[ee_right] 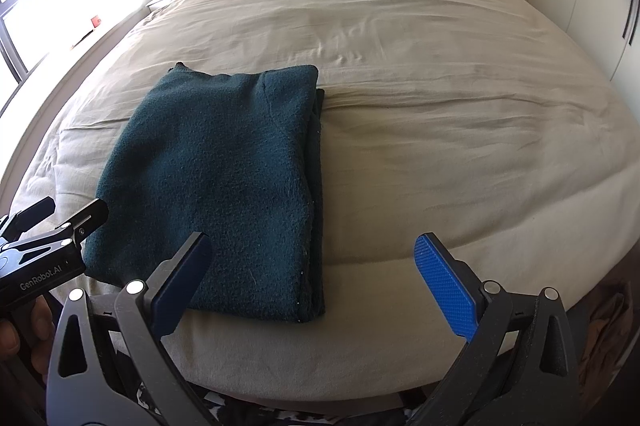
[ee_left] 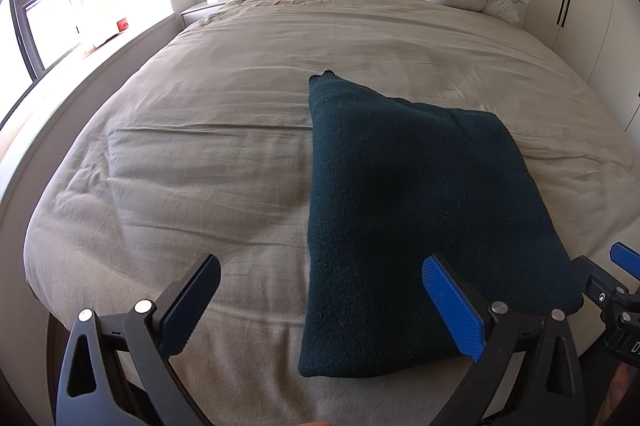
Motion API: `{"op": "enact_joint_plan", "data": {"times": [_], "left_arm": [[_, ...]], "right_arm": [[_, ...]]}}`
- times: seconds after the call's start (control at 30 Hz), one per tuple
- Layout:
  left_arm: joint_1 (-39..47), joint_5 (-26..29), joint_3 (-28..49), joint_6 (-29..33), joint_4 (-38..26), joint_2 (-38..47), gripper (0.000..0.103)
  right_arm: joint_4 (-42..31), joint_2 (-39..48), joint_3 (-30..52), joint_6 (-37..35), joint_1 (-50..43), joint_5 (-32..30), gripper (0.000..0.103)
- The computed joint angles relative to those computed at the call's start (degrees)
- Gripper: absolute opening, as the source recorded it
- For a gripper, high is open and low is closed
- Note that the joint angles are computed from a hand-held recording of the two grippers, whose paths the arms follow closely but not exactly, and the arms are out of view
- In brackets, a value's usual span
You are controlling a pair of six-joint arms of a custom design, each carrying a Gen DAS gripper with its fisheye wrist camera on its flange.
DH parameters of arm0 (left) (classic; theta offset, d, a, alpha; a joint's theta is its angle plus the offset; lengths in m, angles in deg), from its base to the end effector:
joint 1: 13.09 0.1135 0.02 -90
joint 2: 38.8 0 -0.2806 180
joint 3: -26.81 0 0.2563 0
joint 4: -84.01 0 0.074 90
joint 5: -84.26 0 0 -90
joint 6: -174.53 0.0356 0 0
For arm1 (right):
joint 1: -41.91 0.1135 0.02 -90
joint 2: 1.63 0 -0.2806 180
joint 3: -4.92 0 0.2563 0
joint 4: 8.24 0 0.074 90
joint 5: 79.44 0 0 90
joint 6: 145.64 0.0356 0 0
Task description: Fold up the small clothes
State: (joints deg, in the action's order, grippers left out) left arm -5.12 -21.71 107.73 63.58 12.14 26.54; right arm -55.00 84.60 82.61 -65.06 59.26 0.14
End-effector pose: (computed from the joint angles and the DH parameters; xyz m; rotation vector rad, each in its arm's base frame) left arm 0.2065 0.0388 0.3473 -0.7316 2.4090 0.2644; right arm 0.3007 0.1007 0.2658 -0.6572 2.4499 0.2854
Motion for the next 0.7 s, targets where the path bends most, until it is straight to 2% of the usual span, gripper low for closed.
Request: {"op": "enact_joint_plan", "data": {"times": [0.7], "left_arm": [[0.3,0.2,-0.1,0.3,0.0,-0.1,0.103]], "right_arm": [[0.0,0.2,-0.3,-0.1,-0.3,-0.2,0.103]]}}
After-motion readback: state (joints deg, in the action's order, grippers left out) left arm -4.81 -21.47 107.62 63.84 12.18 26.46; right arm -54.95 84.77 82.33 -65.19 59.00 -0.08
